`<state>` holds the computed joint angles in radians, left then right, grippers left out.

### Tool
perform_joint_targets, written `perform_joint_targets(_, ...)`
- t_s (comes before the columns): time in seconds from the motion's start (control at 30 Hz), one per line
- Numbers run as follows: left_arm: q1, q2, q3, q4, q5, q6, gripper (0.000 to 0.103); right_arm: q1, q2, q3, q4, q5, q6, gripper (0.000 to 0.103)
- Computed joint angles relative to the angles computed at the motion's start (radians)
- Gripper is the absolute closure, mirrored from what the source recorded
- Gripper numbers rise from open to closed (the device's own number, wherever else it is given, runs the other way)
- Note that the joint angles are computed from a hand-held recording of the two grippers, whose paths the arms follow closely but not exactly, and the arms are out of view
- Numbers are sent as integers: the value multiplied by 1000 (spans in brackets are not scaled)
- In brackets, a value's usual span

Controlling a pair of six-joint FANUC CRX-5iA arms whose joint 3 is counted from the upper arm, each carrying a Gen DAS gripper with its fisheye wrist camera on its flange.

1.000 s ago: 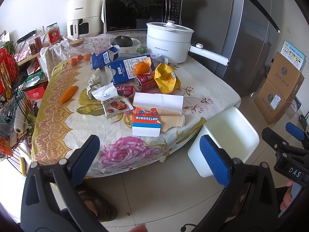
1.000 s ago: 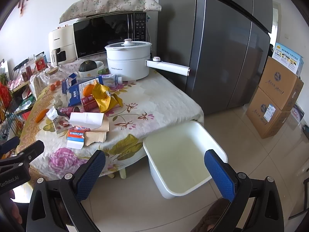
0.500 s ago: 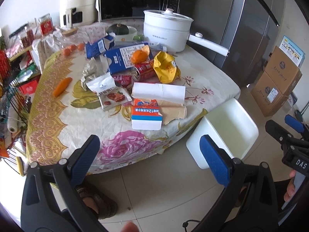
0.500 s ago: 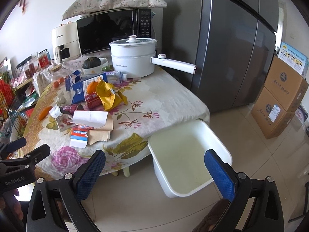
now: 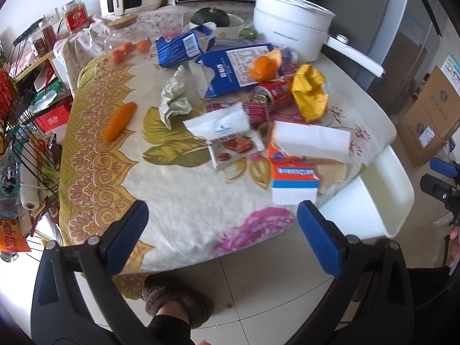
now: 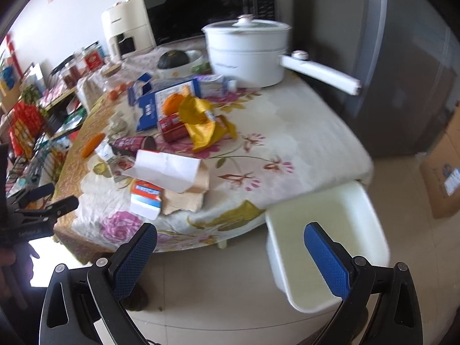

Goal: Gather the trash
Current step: 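Grasp the white snack packet with the left tool while the right tool grasps the white paper with cardboard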

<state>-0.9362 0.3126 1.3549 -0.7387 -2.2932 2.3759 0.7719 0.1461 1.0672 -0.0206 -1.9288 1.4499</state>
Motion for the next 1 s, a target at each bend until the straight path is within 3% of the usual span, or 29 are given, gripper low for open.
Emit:
perform_joint_targets(0.1, 55, -104, -194, 94, 121, 65, 0, -18, 74, 86, -74, -45, 38, 0)
perform_joint_targets(0.23, 163, -201, -395, 240, 290, 100, 0, -18, 111, 78, -108, -30, 80, 0)
perform_joint_targets(0.37, 240, -251, -511, 306, 400, 86, 0, -60, 176, 147, -196, -75, 15, 0)
perform_joint_targets(0.5, 308, -303, -619, 402, 539, 146, 0, -97, 228, 200, -265, -87, -75, 0)
perform_joint_targets(0.7, 337, -321, -650, 420, 647, 256, 0, -162, 246, 181, -406, -50, -238, 0)
perform_joint_targets(0.8, 328, -307, -632, 390, 648, 293, 5, -167, 243, 162, -448, -25, -269, 0)
perform_joint_targets(0.97, 348, -288, -627, 429, 612, 292, 39, -131, 219, 98, -423, 4, -224, 0)
perform_joint_targets(1.0, 350, -287, -628, 437, 603, 291, 39, -126, 215, 85, -418, 10, -217, 1)
